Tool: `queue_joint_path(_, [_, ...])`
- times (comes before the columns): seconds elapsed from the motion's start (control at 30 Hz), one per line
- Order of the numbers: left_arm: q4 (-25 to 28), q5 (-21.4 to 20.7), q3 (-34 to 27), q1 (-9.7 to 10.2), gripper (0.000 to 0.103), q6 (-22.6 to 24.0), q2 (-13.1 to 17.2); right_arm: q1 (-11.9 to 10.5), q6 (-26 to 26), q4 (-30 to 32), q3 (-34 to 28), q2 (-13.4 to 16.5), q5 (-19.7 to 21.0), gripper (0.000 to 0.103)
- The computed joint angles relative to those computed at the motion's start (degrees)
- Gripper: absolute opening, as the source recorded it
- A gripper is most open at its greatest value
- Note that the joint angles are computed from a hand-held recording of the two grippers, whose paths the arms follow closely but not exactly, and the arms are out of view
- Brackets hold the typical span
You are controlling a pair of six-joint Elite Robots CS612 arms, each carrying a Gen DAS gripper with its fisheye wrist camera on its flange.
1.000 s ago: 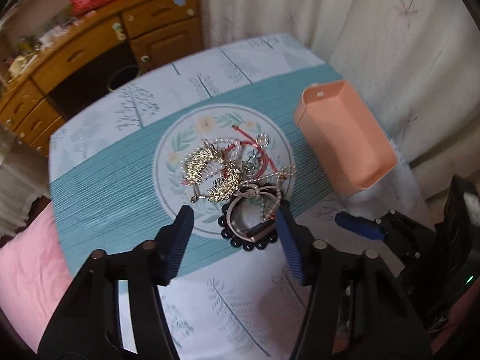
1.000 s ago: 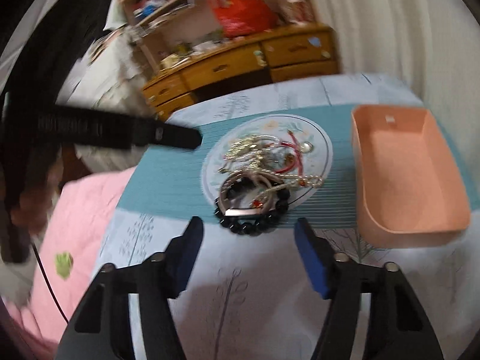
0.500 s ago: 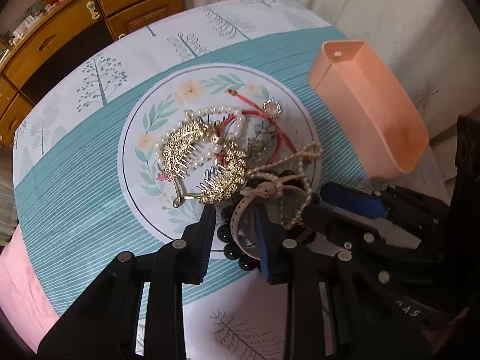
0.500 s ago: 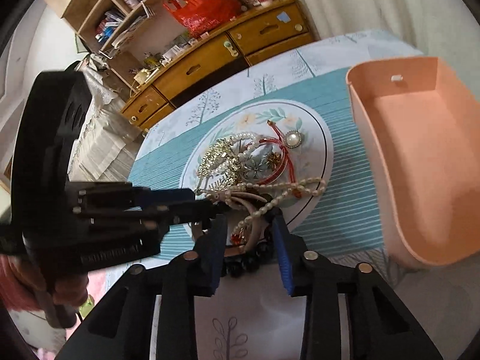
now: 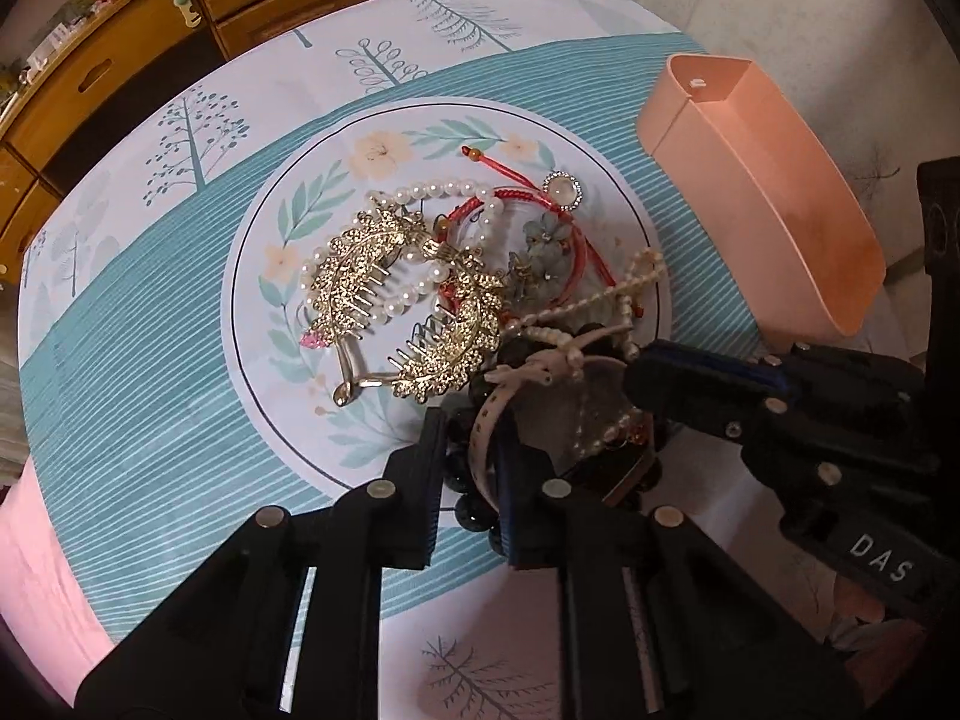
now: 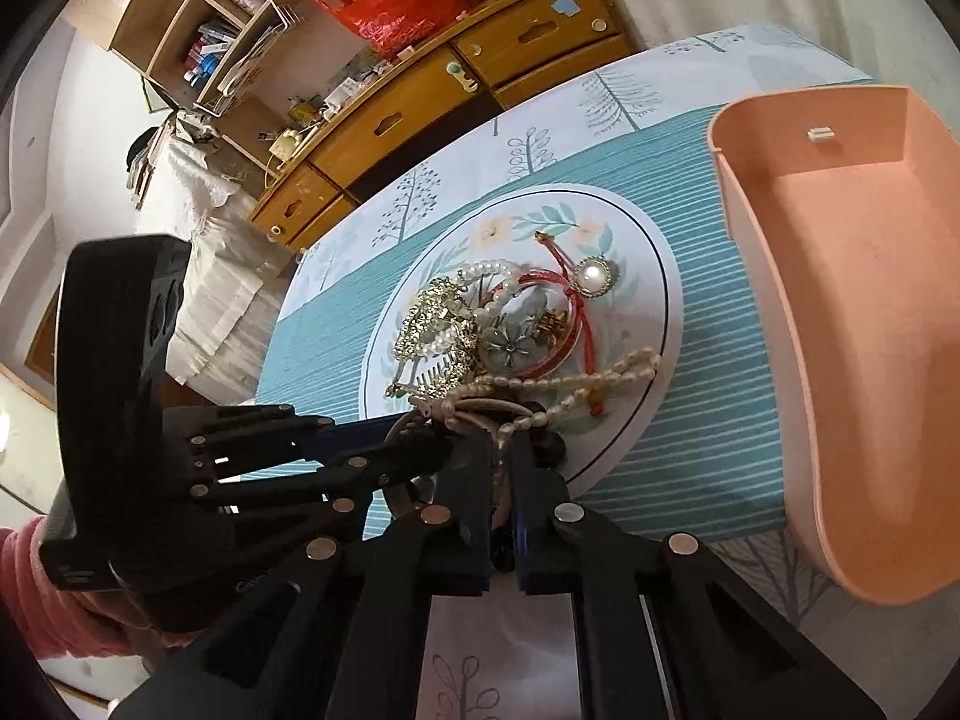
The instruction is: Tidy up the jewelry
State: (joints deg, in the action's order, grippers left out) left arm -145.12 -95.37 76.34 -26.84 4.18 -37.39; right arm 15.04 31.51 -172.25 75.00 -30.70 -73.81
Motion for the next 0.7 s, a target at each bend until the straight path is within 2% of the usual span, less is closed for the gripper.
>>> queue_joint_path(0.2, [-1.5, 0.4, 1.5, -0.06, 0.013, -1.0, -1.4, -0.9, 3.1, -2.1, -0.4, 0.1, 4.1, 0.005])
queue_joint_path(0.33, [-2.3, 1.4, 2.7, -0.3, 0.013, -1.6, -2.4, -1.4, 2.6, -5.3, 1.2, -1.4, 6.3, 0.005])
queue_joint_path(0.7, [-4.8, 4.1, 5.1, -1.03, 0.013, -4.7, -4.3, -2.2, 4.0, -20.3, 9.6, -8.9, 6.7, 0.005])
